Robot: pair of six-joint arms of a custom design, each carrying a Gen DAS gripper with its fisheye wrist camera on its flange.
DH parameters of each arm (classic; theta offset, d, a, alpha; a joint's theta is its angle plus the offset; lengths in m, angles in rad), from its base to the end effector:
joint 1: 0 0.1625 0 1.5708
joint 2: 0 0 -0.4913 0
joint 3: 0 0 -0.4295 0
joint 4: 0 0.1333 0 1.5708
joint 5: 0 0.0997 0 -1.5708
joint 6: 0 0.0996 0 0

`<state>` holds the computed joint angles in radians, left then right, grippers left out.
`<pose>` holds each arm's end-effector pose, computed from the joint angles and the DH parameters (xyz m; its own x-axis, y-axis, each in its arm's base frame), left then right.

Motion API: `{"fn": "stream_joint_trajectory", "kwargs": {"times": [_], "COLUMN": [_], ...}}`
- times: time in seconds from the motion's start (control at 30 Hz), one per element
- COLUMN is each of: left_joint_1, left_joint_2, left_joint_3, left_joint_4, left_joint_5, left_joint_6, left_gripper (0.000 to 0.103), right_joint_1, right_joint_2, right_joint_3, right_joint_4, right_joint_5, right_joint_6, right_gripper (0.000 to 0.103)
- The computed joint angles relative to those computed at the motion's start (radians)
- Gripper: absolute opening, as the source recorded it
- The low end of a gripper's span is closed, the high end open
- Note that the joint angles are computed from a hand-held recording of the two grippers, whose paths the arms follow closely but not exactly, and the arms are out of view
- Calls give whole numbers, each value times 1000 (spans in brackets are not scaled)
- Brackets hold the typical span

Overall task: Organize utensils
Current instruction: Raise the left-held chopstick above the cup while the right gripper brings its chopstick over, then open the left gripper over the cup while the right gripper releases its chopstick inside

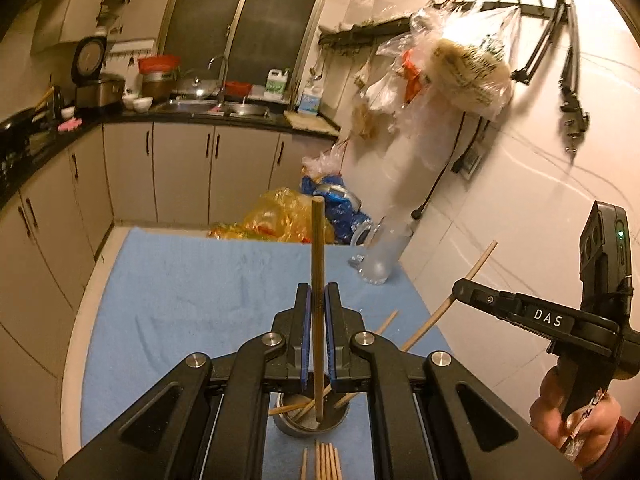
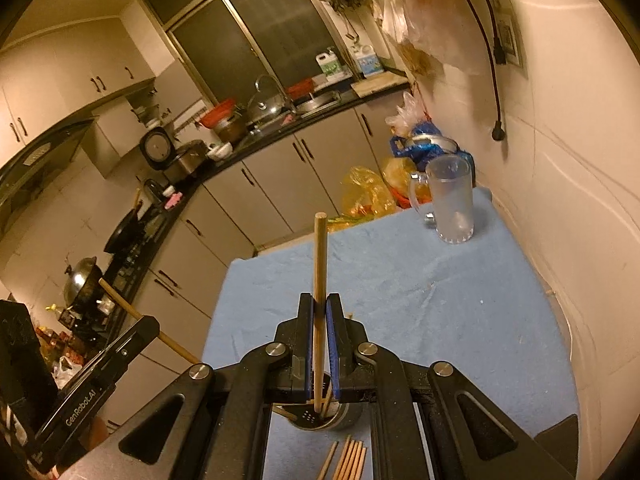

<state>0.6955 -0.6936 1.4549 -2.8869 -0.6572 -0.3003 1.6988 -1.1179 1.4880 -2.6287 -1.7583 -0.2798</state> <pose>-0.4825 -0.6790 0.1811 -0.8728 0.0316 -0.4870 0.4129 0.5800 -0.7023 0.2101 -0.7337 0.4366 -0.9238 -0.2194 0.3137 -0.3681 0.7343 -0.5704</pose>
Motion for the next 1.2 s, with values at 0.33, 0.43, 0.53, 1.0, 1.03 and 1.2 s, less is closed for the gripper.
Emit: {"fn": "stream_joint_trajectory", "kwargs": {"times": [0.33,0.43,0.53,1.0,1.03,1.2], "left_joint_1": [31,41,48,59,58,44], "left_joint_2": [6,6,7,8,6,-5], "left_joint_3": [26,34,40,52,53,62], "left_joint_4": [40,58,75,96,94,67], "left_joint_5": [-13,-22,-27,-31,-35,-22], "left_joint_6": [-49,-67,-78,-85,-86,-71], "left_gripper": [6,6,6,7,7,19], "right_joint_1": [-24,-28,-32,-44,-43,-39], "right_joint_2": [48,57,64,84,82,62], "right_joint_3": [-14,-12,-7,-24,-23,-13], "right_joint_4": [40,54,66,129,127,115], "right_joint_5": [-40,-48,-54,-44,-44,-29], "right_joint_6": [-2,-4,-7,10,8,18], "right_gripper": [7,7,7,9,9,9]}}
